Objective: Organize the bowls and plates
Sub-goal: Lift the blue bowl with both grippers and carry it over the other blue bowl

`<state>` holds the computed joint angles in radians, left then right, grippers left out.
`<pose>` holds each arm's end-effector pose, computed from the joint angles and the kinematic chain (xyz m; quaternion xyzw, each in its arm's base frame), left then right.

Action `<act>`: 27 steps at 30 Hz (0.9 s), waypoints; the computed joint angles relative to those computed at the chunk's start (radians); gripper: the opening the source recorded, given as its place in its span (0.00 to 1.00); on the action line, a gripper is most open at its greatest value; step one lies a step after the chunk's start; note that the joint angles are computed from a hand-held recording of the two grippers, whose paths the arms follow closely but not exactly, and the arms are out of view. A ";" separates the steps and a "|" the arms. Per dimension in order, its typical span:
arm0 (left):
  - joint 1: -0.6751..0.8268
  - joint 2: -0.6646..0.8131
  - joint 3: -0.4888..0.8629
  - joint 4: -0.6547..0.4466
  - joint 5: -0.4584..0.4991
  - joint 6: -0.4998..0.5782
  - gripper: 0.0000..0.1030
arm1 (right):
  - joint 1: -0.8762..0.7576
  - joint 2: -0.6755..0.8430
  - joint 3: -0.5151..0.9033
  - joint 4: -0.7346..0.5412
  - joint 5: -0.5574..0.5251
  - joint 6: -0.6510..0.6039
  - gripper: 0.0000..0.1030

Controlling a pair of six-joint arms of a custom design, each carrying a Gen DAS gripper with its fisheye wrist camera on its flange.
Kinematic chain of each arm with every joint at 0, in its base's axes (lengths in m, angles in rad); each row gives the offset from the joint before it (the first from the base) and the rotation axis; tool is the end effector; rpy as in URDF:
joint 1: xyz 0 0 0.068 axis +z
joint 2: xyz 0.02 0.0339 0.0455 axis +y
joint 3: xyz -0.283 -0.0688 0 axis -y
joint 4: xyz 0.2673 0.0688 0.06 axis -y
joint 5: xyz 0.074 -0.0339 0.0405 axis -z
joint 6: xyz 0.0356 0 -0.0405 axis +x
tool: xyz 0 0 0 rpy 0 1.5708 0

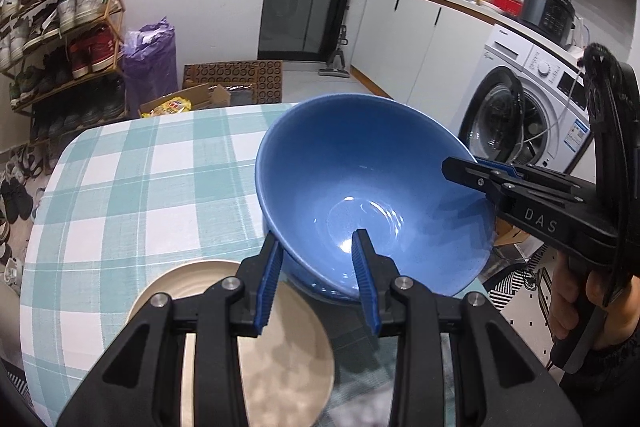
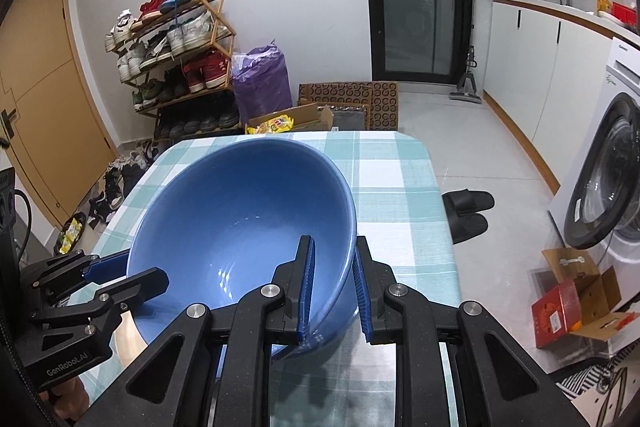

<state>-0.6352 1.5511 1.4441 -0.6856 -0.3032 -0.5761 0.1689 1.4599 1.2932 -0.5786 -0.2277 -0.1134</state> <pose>0.2980 -0.2065 0.3507 -0.0302 0.9159 -0.0986 0.3878 0.3359 0.0654 0.3359 -0.1732 0.8946 0.1151 0.3955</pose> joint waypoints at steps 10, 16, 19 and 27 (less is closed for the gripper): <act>0.033 0.032 -0.019 0.020 0.035 0.002 0.33 | 0.026 0.066 0.004 0.029 0.031 0.008 0.19; 0.039 0.052 -0.014 0.025 0.036 0.010 0.33 | 0.032 0.090 0.004 0.043 0.054 0.004 0.19; 0.041 0.067 -0.008 0.023 0.034 0.009 0.33 | 0.041 0.095 -0.008 0.061 0.076 -0.003 0.19; 0.039 0.104 0.007 0.020 0.020 0.009 0.33 | 0.063 0.116 -0.027 0.091 0.127 -0.002 0.19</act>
